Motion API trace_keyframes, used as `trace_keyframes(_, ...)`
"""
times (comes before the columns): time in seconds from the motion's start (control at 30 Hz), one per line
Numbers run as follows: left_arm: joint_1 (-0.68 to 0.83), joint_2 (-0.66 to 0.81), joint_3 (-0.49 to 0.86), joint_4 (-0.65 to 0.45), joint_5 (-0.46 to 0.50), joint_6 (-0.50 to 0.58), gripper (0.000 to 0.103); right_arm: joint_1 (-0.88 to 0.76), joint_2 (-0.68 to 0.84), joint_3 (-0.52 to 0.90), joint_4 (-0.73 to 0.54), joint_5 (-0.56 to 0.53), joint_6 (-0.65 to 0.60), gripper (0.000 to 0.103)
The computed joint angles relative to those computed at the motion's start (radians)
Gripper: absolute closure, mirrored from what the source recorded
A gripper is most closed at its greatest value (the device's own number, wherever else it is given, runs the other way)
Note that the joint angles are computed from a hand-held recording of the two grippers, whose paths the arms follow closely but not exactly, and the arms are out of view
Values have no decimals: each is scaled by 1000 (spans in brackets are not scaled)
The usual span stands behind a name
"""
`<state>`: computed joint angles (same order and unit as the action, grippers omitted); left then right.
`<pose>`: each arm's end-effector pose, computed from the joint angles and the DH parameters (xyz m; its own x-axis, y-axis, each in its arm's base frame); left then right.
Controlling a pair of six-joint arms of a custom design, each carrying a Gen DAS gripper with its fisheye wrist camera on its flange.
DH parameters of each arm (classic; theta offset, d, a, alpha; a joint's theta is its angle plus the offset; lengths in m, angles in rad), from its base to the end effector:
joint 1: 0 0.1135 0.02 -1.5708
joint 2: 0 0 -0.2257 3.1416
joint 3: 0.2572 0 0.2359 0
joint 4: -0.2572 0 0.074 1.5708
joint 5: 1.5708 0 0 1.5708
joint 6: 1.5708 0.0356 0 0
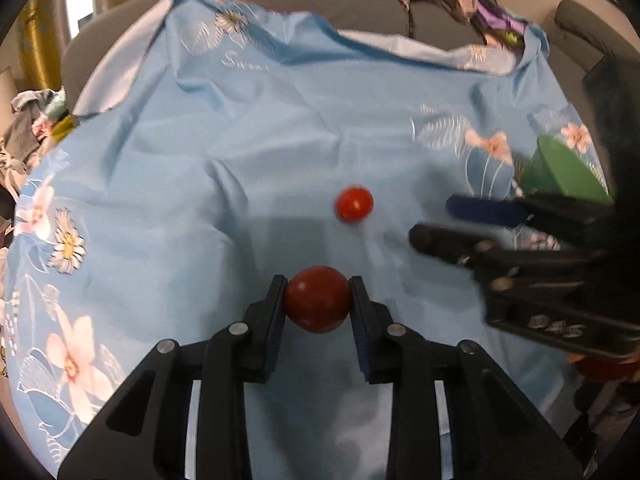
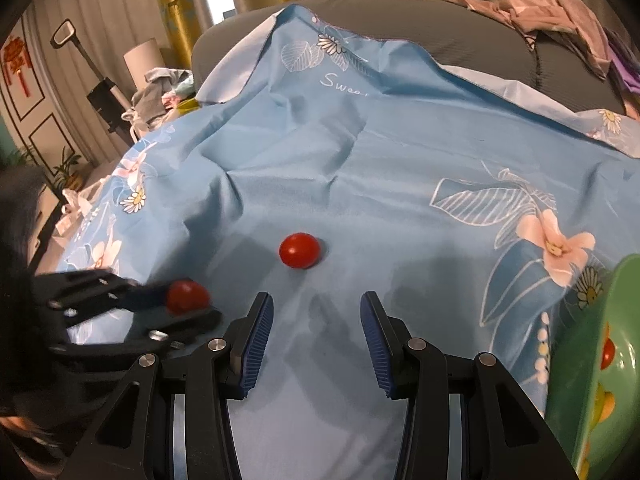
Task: Organize fruits
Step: 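Grasp a cherry tomato with the left tool while the right tool grasps the other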
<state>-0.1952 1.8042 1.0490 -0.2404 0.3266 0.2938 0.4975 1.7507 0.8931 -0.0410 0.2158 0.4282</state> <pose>0.3294 -0.0768 0.1300 -0.6851 0.4151 -0.5987 0.5781 0.8098 -0.1001 0.2873 0.1473 0.1172 -0.7704 0.0432 -0.6361 -0.0319 0.9938 0.1061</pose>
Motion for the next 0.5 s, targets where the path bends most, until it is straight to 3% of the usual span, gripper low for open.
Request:
trace_keyframes(0.37, 59, -19, 19, -7, 54, -2, 73, 0, 109, 101, -10, -9, -32, 57)
trace_keyframes(0.5, 78, -22, 17, -8, 74, -1, 72, -30, 158, 161, -44, -82, -27, 57)
